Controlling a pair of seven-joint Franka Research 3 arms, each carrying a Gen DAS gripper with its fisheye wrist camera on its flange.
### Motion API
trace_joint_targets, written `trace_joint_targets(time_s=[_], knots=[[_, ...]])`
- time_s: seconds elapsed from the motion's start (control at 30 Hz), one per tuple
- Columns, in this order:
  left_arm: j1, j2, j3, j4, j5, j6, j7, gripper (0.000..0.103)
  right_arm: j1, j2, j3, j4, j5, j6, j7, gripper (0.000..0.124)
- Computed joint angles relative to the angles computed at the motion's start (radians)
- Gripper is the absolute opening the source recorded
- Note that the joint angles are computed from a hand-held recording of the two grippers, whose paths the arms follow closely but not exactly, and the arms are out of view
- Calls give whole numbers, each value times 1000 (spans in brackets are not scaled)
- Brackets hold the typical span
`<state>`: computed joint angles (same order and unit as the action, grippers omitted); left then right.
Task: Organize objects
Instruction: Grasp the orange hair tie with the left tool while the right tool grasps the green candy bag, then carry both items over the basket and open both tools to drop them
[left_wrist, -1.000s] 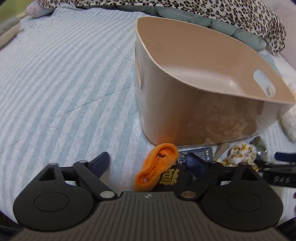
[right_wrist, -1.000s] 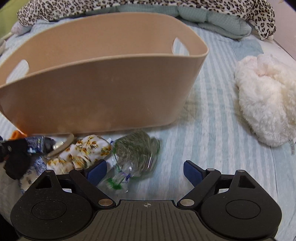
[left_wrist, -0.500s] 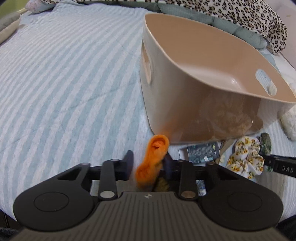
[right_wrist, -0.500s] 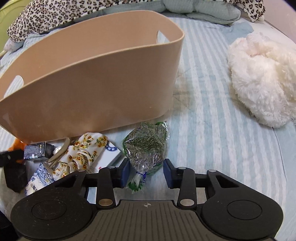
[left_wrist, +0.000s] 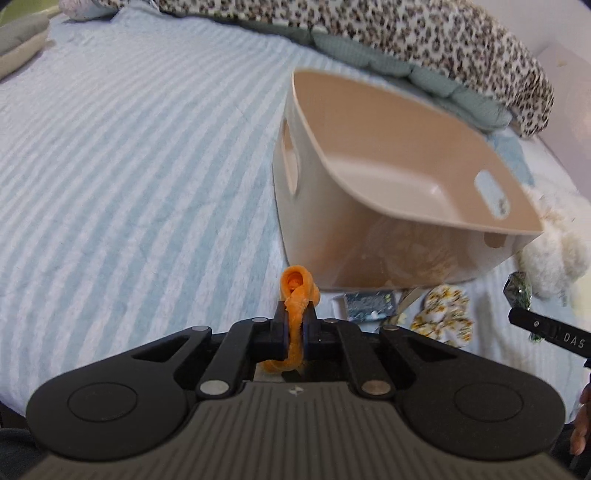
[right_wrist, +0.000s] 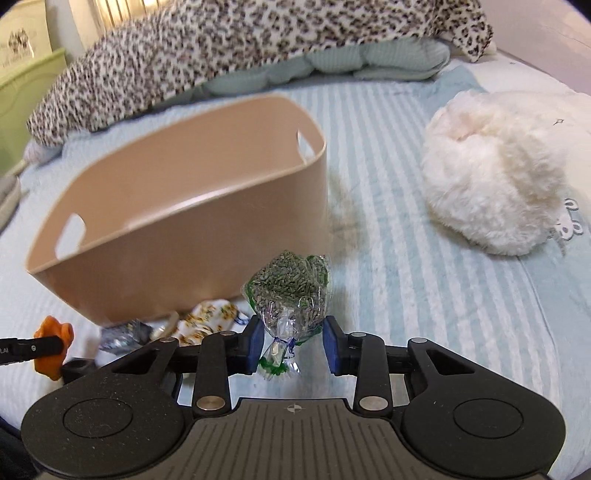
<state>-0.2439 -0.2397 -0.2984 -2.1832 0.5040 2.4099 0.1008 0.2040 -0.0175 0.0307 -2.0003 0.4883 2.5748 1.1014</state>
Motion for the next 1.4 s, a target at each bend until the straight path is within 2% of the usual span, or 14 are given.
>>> trace_joint_targets(time_s=[0.13, 0.37, 0.6, 0.83, 1.1, 1.13, 1.2, 1.23, 1.3, 1.33, 1.37, 1.4], knots=[[5, -31, -26, 38, 68, -58, -26, 8, 3, -37, -4, -9, 81, 13, -55, 31], [16, -40, -42, 103, 167, -90, -21, 8, 22, -63, -11, 17, 176, 34, -135, 31], [25, 42, -42, 218, 277, -117, 1, 8, 35, -10, 2, 103, 205, 72, -179, 31], [-2, 205, 1, 371, 309, -145, 110, 8, 47, 107, 35, 223, 127, 71, -145, 31], [-56, 367, 59, 499, 263, -189, 241, 8, 78, 196, 49, 289, -63, 57, -62, 33], [-61, 378, 65, 506, 252, -193, 252, 8, 80, 203, 48, 296, -84, 46, -48, 34], [-68, 387, 73, 508, 224, -193, 266, 10, 79, 205, 49, 292, -99, 37, -35, 48], [-72, 384, 77, 503, 219, -190, 261, 14, 76, 202, 52, 285, -92, 41, -36, 49], [-79, 374, 80, 494, 219, -188, 266, 35, 66, 184, 59, 261, -63, 53, -55, 54], [-83, 365, 80, 488, 229, -192, 267, 57, 63, 174, 60, 253, -52, 57, -64, 60], [-90, 360, 79, 489, 251, -205, 259, 74, 58, 161, 61, 239, -35, 65, -78, 69], [-97, 349, 78, 485, 278, -217, 245, 78, 56, 147, 61, 226, -21, 78, -90, 77]])
